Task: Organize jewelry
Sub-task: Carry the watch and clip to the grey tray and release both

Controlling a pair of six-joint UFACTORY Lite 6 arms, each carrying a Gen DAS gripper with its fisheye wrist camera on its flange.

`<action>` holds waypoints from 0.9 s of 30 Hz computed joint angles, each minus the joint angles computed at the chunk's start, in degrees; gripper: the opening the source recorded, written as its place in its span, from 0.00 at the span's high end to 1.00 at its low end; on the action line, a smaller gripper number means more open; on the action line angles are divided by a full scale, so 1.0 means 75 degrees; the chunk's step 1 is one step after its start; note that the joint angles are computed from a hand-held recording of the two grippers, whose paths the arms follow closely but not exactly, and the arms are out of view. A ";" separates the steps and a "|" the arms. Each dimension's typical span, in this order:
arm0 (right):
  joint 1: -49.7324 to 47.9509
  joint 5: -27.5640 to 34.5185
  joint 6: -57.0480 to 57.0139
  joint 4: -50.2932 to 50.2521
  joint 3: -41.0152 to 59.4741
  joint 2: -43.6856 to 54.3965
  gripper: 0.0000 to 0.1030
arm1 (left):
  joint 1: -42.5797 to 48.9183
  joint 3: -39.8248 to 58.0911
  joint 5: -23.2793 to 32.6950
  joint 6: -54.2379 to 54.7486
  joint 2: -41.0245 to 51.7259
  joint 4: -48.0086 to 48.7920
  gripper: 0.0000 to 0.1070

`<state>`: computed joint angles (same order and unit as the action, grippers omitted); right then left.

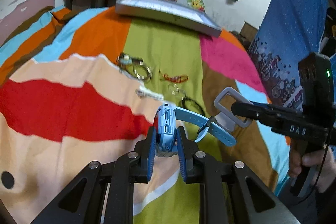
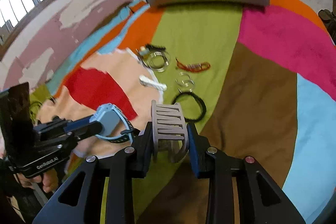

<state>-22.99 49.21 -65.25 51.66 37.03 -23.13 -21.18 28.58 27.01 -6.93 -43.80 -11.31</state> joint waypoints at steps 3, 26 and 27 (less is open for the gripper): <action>-0.0285 0.0140 -0.0427 0.0484 0.0007 -0.0266 0.73 | 0.0128 0.0478 0.0019 0.0047 0.0211 0.0178 0.83; 0.1412 -0.2589 0.2506 0.0856 1.0150 0.7739 0.73 | 0.1776 1.2092 -0.0985 0.1076 1.0928 -0.0758 0.83; 0.1515 -0.2610 0.3023 0.0470 1.0950 0.8331 0.73 | 0.1775 1.2892 -0.0656 0.0765 1.1470 -0.0477 0.83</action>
<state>-11.63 29.63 -42.58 55.18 119.15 39.36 -7.87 125.27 22.08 -1.19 42.23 -14.89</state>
